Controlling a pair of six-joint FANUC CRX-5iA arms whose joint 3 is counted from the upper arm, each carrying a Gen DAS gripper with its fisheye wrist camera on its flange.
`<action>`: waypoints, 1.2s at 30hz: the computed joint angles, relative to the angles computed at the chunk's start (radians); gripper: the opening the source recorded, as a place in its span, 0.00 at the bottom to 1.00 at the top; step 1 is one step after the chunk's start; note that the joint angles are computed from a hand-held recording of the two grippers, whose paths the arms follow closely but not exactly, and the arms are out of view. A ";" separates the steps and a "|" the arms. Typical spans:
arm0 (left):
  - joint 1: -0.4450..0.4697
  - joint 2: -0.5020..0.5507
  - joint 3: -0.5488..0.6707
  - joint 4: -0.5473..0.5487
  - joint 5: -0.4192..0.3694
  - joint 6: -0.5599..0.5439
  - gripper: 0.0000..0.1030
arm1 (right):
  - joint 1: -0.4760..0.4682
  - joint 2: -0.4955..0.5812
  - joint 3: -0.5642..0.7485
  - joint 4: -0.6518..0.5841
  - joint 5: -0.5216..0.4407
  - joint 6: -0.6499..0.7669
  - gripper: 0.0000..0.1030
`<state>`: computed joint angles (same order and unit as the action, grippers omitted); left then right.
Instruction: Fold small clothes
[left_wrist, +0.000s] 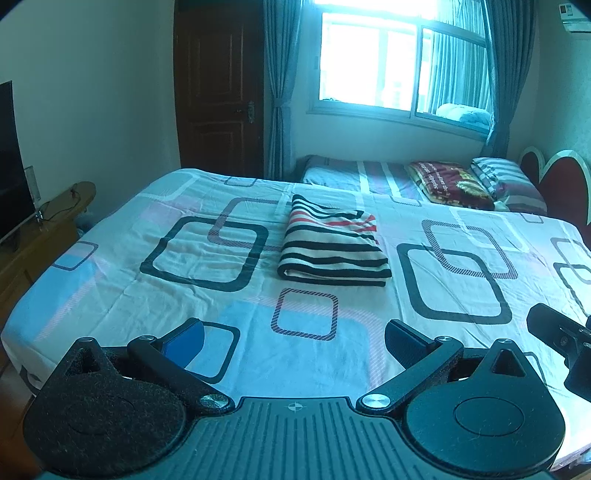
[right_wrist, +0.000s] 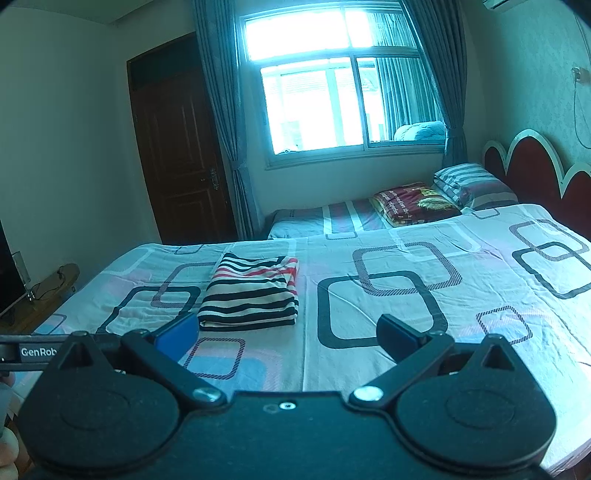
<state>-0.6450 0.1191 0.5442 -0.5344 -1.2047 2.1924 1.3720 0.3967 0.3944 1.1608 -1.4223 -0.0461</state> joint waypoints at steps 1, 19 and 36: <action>-0.001 0.000 0.001 -0.002 -0.001 0.001 1.00 | 0.000 0.000 0.000 0.000 -0.001 0.001 0.99; -0.023 0.032 0.043 -0.020 -0.022 -0.004 1.00 | -0.007 -0.015 -0.018 -0.008 0.015 -0.006 0.99; -0.035 0.062 0.075 -0.015 -0.025 -0.019 1.00 | -0.022 -0.031 -0.040 -0.020 0.030 -0.007 0.99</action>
